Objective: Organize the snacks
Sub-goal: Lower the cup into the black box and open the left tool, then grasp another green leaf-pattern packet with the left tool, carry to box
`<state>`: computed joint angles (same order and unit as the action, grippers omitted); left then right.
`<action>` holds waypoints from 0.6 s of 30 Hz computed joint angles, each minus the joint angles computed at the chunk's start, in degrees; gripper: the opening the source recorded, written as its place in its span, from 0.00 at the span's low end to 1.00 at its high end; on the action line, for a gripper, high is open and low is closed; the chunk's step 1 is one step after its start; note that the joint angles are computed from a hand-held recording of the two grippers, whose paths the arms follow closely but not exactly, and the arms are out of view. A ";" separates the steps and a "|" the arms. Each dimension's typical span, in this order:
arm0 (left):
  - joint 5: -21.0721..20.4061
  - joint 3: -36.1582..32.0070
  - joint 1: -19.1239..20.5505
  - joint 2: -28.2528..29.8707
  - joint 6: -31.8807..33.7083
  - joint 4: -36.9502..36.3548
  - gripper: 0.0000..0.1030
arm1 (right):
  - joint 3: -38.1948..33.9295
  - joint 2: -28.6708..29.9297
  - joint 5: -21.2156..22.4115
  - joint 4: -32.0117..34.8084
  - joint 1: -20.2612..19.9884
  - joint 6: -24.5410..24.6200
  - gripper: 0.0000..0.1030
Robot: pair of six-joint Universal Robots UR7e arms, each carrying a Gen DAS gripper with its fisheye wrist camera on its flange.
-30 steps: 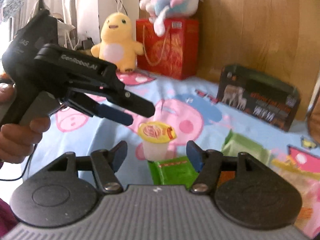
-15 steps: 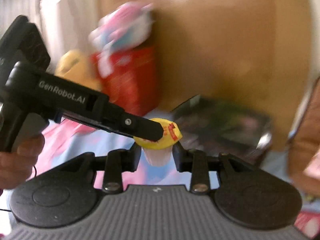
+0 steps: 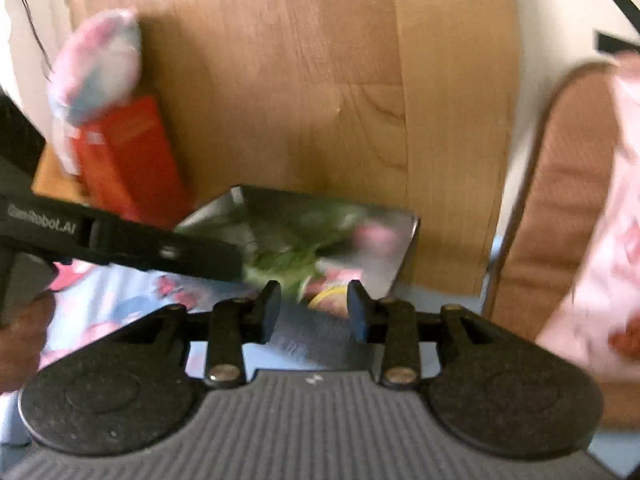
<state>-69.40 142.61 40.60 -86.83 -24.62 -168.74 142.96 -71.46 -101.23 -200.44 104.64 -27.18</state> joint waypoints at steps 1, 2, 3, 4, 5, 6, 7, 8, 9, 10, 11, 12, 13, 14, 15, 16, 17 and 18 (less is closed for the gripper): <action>-0.09 1.58 -0.47 -2.23 -1.80 2.32 0.54 | 1.90 -3.27 2.99 4.11 -1.00 0.74 0.40; 0.06 2.98 -0.89 -4.16 -3.48 4.32 0.54 | 3.37 -5.42 4.85 7.24 -1.45 0.82 0.40; 0.09 4.39 -1.27 -5.71 -4.95 5.56 0.54 | 4.44 -6.24 5.71 9.02 -1.39 0.37 0.40; 0.08 5.71 -1.67 -7.02 -6.25 6.53 0.54 | 5.69 -6.55 5.48 10.06 -0.92 0.31 0.40; 0.00 6.83 -1.91 -8.12 -7.39 7.28 0.54 | 6.24 -5.91 3.92 10.39 0.00 0.67 0.39; -0.34 7.86 -2.02 -9.03 -8.40 7.63 0.54 | 6.83 -4.34 0.60 9.39 1.51 0.65 0.40; -0.81 8.66 -1.95 -9.52 -9.33 7.63 0.57 | 6.82 -2.65 -2.11 8.13 2.47 -0.15 0.40; -1.30 9.29 -1.77 -9.54 -10.14 7.12 0.58 | 6.54 -1.10 -4.94 7.87 3.56 -0.71 0.44; -2.06 9.70 -1.33 -9.17 -10.18 6.28 0.58 | 5.88 -0.49 -6.73 10.00 3.99 -0.74 0.51; -2.76 9.91 -0.90 -7.98 -10.03 5.05 0.58 | 4.86 -0.27 -7.97 13.71 4.32 -0.59 0.55; -2.85 10.03 -0.67 -6.71 -10.22 4.20 0.56 | 4.22 0.42 -8.76 15.32 4.91 -1.35 0.59; -2.19 10.62 -1.13 -5.69 -10.01 1.96 0.53 | 4.80 0.39 -9.61 15.17 5.37 -2.89 0.59; -2.01 10.77 -1.40 -5.09 -9.69 1.41 0.39 | 5.20 1.78 -10.63 12.62 6.17 -3.97 0.59; -2.37 10.42 -1.24 -4.50 -10.01 1.81 0.37 | 4.86 2.91 -11.68 11.70 6.90 -3.96 0.58; -1.02 10.63 -1.80 -4.63 -10.86 1.96 0.35 | 4.55 4.31 -12.56 10.20 7.60 -4.23 0.52; 0.01 10.77 -2.25 -5.29 -11.02 2.45 0.35 | 4.23 4.98 -12.55 9.74 7.97 -4.52 0.50; 1.19 10.88 -2.65 -6.66 -11.57 3.76 0.35 | 4.07 6.41 -13.45 7.77 8.86 -4.51 0.49; 2.23 10.98 -2.86 -8.56 -12.18 5.27 0.35 | 4.19 7.76 -13.66 5.17 9.40 -5.15 0.48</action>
<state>-67.18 153.59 37.73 -95.38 -36.80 -163.47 147.15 -63.71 -114.88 -195.27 114.05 -32.33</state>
